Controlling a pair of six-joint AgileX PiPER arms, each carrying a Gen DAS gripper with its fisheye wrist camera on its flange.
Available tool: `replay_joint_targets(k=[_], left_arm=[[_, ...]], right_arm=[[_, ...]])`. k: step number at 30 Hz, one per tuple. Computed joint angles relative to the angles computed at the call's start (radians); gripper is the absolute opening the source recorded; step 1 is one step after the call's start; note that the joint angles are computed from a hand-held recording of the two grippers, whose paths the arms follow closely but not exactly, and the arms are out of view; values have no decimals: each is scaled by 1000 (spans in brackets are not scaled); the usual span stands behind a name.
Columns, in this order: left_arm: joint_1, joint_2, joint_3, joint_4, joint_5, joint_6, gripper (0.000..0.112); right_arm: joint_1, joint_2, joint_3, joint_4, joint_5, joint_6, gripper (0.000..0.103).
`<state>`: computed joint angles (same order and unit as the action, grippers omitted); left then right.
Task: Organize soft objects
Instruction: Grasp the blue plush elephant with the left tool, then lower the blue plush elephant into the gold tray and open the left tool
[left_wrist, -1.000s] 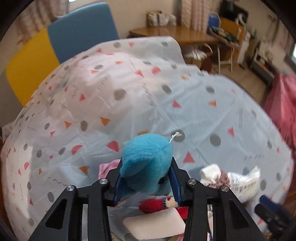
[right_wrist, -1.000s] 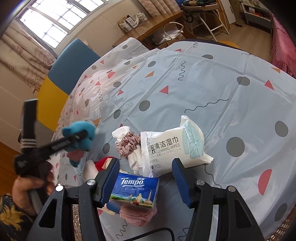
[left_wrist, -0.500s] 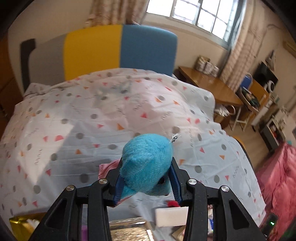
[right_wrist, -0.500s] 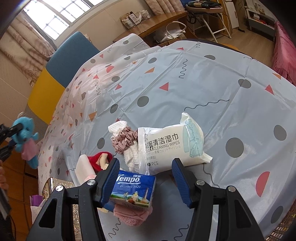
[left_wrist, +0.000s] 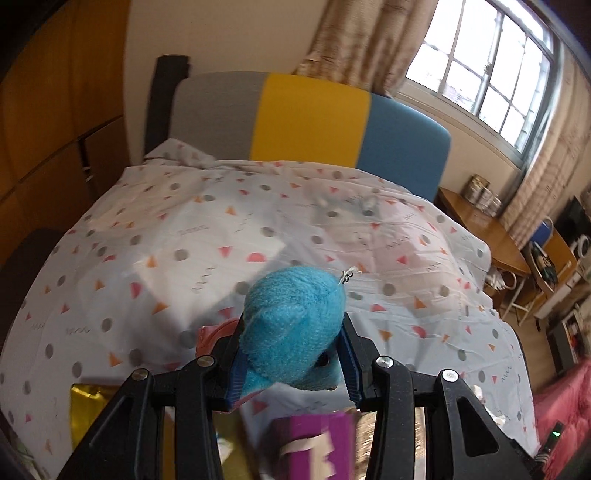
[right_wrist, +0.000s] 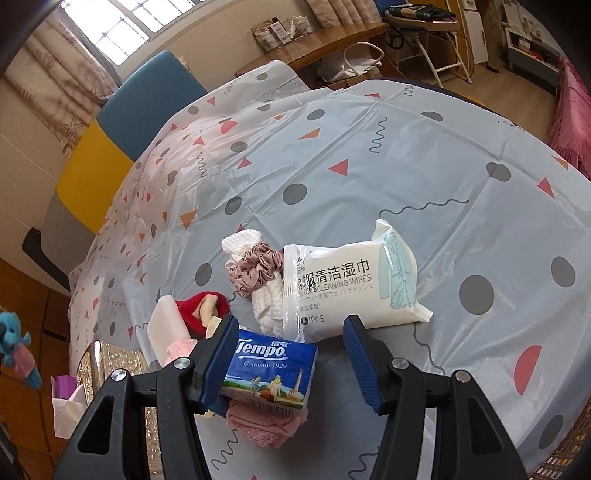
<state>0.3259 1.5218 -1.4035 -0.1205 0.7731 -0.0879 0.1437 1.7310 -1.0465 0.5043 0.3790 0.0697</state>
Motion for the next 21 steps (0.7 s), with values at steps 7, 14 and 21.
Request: replay_joint_targets(k=[7,14,21], left_arm=[[303,-165,331,-313,-52,346,45],[583,-236,588,-543,20,668,45],[627,-190,734,-629,30,777,46]], right_arm=[[21,4,-9,-92,1,76,60],[26,8,-13,-171,1,165,60],[45,11,-22,-288,2,271,60]])
